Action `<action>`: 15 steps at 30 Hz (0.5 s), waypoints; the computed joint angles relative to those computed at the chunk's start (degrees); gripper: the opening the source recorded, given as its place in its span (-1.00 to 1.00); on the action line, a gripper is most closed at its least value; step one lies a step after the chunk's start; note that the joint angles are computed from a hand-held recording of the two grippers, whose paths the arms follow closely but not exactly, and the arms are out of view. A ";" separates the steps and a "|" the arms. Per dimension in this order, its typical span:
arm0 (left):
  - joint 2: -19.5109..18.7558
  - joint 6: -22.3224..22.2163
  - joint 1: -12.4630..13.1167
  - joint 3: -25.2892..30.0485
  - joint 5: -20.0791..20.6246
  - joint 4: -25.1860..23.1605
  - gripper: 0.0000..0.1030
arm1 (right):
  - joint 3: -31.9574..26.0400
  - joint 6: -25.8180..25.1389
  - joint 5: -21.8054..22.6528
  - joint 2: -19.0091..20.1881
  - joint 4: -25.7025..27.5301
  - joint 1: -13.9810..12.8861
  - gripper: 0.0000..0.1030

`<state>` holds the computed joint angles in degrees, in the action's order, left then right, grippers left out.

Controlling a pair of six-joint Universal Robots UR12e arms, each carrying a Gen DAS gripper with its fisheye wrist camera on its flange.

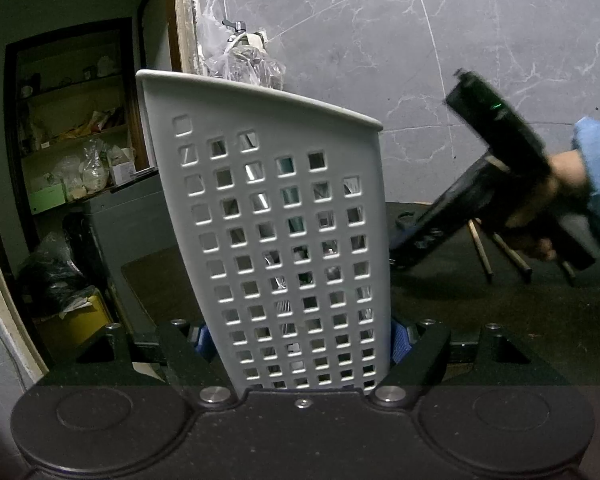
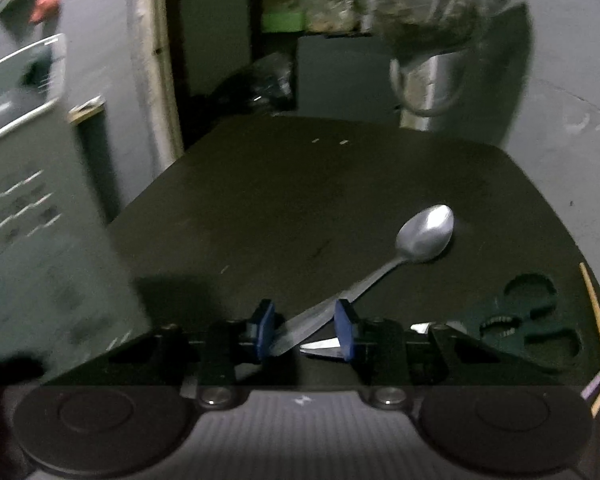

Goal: Organize utensils
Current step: 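Close the right gripper on the silver spoon's handle, then lift the silver spoon with the right gripper toward the basket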

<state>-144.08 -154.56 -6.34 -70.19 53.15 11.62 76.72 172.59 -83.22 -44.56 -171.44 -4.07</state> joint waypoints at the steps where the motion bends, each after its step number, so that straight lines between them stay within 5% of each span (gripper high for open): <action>1: 0.00 -0.02 0.00 0.02 -0.03 -0.03 0.54 | 0.76 -1.06 0.82 -0.72 1.04 -0.11 -0.27; 3: -0.05 -0.08 -0.02 0.10 0.01 -0.07 0.54 | 1.53 -2.19 2.00 -1.78 3.31 -0.38 -0.23; 6: -0.02 0.07 -0.04 0.05 0.09 -0.12 0.54 | 1.38 0.19 0.70 -1.62 2.30 -0.54 0.22; 9: 0.05 0.23 -0.06 0.00 0.19 -0.23 0.54 | -0.29 5.79 0.55 -0.26 0.88 -1.05 0.23; 15: 0.15 0.28 -0.13 -0.19 0.45 -0.06 0.54 | -5.00 10.90 -3.83 2.72 0.31 -0.74 -0.40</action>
<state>-143.93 -154.28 -6.46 -70.38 53.60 11.56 71.72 183.48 -87.05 -41.84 -171.14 -4.82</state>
